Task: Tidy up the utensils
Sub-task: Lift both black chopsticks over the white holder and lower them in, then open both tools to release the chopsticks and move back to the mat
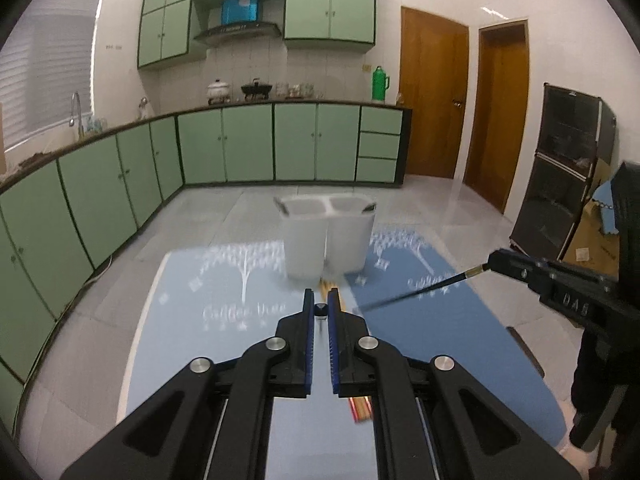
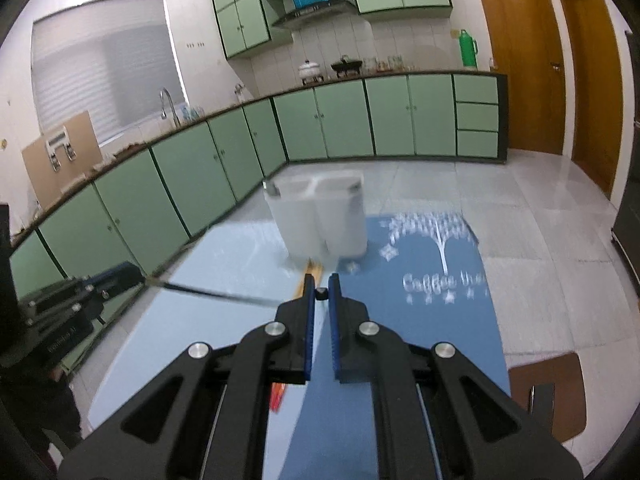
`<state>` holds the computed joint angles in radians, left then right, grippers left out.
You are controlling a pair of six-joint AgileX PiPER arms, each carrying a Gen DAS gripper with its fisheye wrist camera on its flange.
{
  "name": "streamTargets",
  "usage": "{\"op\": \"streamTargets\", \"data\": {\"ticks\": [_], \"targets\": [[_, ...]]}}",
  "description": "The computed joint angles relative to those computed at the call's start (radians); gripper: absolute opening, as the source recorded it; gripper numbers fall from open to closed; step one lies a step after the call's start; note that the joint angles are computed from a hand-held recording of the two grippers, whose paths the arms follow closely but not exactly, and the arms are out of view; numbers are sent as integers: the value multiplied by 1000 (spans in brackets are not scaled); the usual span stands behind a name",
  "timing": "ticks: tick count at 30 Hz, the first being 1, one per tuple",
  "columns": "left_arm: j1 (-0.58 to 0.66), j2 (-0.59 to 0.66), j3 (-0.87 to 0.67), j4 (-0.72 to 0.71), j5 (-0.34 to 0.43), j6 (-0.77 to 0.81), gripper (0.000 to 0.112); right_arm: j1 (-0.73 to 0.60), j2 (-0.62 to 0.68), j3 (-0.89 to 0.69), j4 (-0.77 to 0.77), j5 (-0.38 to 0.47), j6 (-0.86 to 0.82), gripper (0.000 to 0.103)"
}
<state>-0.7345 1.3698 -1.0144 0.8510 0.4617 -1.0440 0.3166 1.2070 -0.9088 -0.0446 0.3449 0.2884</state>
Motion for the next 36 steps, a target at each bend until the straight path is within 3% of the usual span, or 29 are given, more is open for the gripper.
{"op": "streamTargets", "data": {"ticks": [5,9,18,21,29,36], "targets": [[68,65,-122,-182,-43,228,6,-83,99,-198,236,109,-274,6],[109,111,-207,-308,-55,361,6,-97,171,-333,230,178,-294,6],[158,173,-409,-401,-69,501,6,-164,284,-650,312,292,-412,6],[179,229,-536,-431,-66,539,6,-176,363,-808,297,311,-402,6],[209,457,-867,-344,-77,492,6,-202,632,-1203,272,372,-350,6],[232,649,-1018,-421,-51,569,6,-193,821,-1361,224,411,-328,6]]}}
